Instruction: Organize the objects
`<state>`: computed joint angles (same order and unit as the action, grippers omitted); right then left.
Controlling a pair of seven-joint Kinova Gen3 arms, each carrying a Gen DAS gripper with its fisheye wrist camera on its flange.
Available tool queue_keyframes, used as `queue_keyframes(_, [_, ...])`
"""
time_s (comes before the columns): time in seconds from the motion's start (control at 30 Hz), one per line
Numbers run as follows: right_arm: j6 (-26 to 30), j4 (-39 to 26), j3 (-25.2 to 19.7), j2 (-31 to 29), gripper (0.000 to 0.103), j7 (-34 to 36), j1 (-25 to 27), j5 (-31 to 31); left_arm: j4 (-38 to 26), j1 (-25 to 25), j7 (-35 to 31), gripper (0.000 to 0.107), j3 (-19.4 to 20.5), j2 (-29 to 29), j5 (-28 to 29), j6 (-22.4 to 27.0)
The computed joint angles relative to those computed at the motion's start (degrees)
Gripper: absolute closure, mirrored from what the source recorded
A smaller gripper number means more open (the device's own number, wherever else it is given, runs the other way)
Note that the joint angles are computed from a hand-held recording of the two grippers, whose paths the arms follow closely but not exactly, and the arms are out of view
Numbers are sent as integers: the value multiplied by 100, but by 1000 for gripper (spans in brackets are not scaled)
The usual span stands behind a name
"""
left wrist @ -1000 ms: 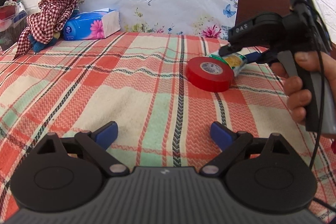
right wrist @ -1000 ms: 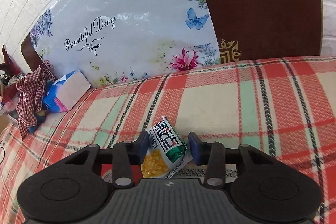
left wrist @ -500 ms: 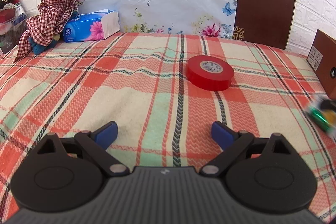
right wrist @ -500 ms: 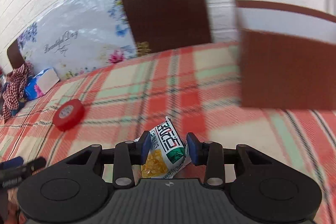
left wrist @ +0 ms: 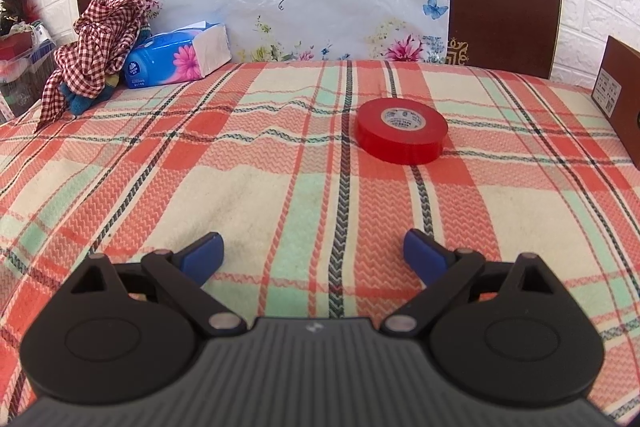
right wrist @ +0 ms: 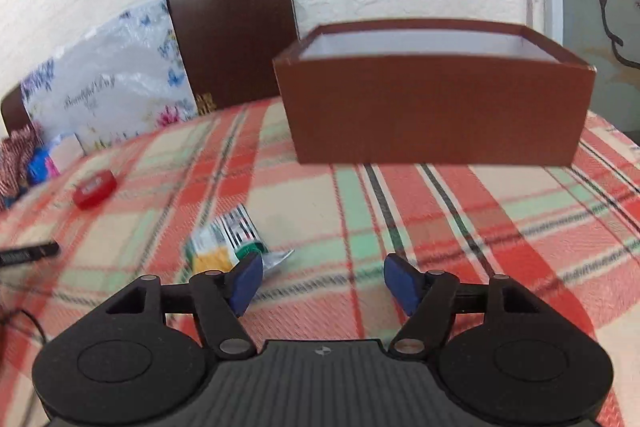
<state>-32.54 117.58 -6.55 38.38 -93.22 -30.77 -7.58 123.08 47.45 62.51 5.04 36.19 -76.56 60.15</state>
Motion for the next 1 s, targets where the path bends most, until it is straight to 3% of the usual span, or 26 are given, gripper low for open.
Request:
queue_keyframes(0.3, [-476, 90, -444, 246, 30, -379, 664, 1112, -372, 117, -609, 7, -42, 144, 489, 291])
queue_keyframes(0.63, [-575, 29, -838, 407, 25, -1085, 1341, 2296, -1295, 363, -1825, 7, -145, 285, 1675, 874])
queue_keyframes(1.0, [-751, 26, -913, 495, 25, -1626, 1604, 2850, -1537, 501, -2294, 8, -176, -203, 1299, -31])
